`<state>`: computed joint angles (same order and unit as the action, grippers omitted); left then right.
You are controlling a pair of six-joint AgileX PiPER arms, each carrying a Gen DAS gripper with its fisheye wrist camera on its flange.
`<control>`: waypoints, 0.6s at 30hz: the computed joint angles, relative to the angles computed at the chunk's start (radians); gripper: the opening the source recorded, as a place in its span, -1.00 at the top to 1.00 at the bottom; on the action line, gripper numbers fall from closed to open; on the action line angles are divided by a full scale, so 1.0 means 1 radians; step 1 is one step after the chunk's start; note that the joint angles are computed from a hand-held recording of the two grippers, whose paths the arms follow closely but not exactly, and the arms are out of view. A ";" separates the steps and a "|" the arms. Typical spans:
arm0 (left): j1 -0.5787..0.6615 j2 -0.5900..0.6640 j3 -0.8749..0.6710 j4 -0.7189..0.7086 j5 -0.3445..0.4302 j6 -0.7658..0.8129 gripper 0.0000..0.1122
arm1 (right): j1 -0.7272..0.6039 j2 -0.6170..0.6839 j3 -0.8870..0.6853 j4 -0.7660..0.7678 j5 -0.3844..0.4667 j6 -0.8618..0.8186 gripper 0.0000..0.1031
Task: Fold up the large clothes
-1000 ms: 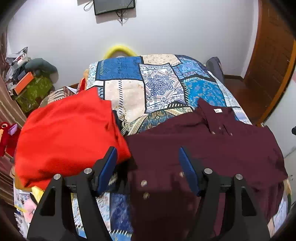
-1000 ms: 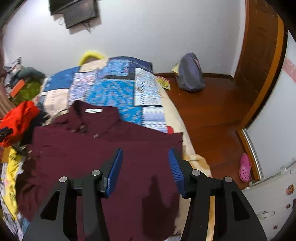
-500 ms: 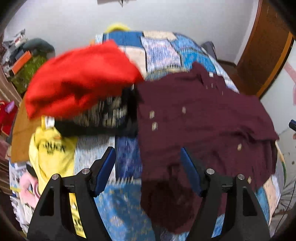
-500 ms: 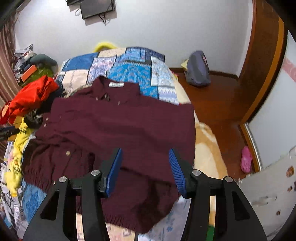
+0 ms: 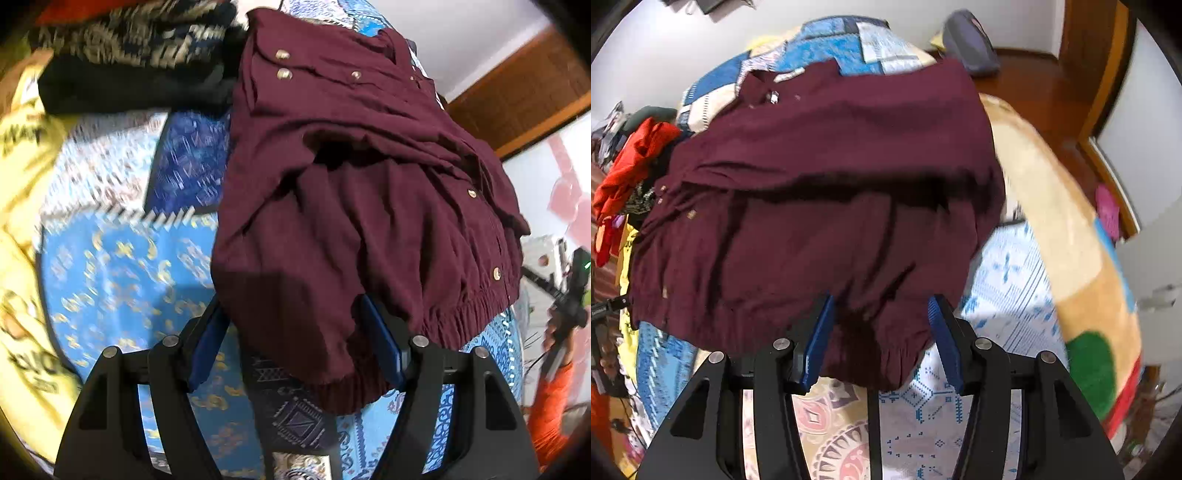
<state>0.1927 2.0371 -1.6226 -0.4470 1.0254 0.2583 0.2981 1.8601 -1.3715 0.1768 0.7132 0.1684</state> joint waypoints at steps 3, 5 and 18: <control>0.015 -0.006 0.042 -0.069 -0.023 0.020 -0.27 | -0.020 0.004 0.034 0.073 -0.044 -0.043 0.06; 0.026 -0.005 0.053 -0.123 -0.016 0.043 -0.27 | -0.037 0.013 0.034 0.126 -0.050 -0.072 0.06; -0.017 -0.001 0.029 -0.138 -0.021 0.048 -0.21 | -0.110 -0.015 0.118 0.240 -0.077 -0.130 0.05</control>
<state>0.1757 2.0361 -1.5932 -0.5847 1.0040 0.3063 0.1878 1.8451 -1.2531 0.4170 0.6367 0.0385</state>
